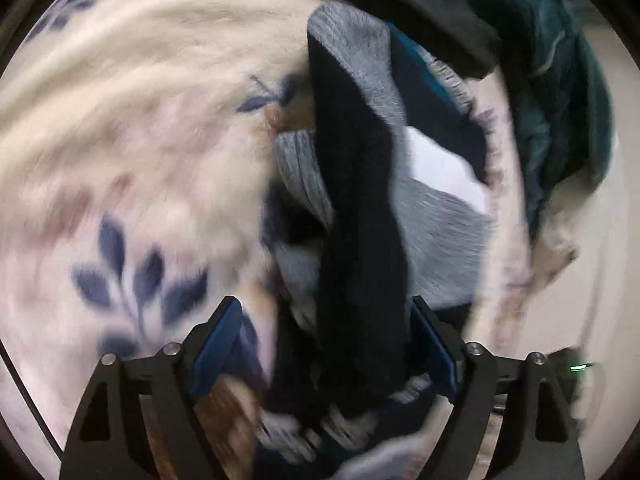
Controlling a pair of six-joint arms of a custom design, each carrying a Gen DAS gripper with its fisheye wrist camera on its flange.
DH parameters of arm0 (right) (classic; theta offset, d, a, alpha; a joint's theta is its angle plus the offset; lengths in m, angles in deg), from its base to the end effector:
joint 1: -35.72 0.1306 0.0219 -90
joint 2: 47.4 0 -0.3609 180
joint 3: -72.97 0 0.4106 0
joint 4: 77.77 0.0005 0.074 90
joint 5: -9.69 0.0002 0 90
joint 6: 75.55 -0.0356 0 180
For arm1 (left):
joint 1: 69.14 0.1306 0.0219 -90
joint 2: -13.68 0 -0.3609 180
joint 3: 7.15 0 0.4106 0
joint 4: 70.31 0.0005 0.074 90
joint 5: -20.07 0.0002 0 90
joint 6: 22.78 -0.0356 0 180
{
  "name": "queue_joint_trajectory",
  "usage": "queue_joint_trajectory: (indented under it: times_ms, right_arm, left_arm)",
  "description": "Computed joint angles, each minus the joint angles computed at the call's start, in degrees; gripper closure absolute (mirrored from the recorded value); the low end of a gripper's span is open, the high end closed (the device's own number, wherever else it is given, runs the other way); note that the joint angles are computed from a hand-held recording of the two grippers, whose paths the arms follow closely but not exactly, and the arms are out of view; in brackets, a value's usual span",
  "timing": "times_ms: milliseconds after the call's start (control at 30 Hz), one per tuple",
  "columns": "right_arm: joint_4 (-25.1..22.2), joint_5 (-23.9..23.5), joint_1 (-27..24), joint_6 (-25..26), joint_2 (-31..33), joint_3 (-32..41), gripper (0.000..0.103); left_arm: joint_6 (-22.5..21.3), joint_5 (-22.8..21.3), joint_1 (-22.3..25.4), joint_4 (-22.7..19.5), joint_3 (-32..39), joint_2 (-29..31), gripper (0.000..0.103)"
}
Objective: Fold small clothes
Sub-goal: 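Grasp the zigzag hem of the sweater strip with both grippers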
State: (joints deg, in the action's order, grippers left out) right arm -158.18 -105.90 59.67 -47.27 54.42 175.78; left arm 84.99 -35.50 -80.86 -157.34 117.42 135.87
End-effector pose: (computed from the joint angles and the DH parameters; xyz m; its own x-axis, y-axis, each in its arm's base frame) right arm 0.4744 0.2270 0.3866 -0.8119 0.5085 0.2869 0.5833 0.7267 0.3629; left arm 0.6164 -0.1490 0.3501 -0.9953 -0.0506 0.0830 -0.0888 0.8206 -0.5645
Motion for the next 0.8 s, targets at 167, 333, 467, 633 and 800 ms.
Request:
queue_joint_trajectory:
  times_ms: [167, 333, 467, 633, 800]
  right_arm:
    - [0.09, -1.36, 1.56, 0.45, -4.47, -4.18, 0.031]
    - [-1.29, -4.34, 5.57, 1.68, -10.42, -9.8, 0.031]
    - [-2.77, -5.59, 10.08, 0.08, -16.66, -15.92, 0.031]
    - [-2.54, -6.61, 15.37, -3.9, -22.98, -22.7, 0.031]
    - [1.17, -5.97, 19.91, -9.68, -26.53, -28.17, 0.031]
  left_arm:
    - [-2.28, 2.39, 0.31, 1.36, -7.94, -10.37, 0.016]
    - [0.76, -7.08, -3.3, -0.96, -20.26, -22.54, 0.016]
    - [7.33, -10.04, -6.9, -1.82, -31.24, -31.85, 0.016]
    - [15.91, -11.64, -12.55, -1.18, -43.84, -41.9, 0.016]
    - [21.98, -13.28, -16.7, 0.47, -49.22, -47.69, 0.017]
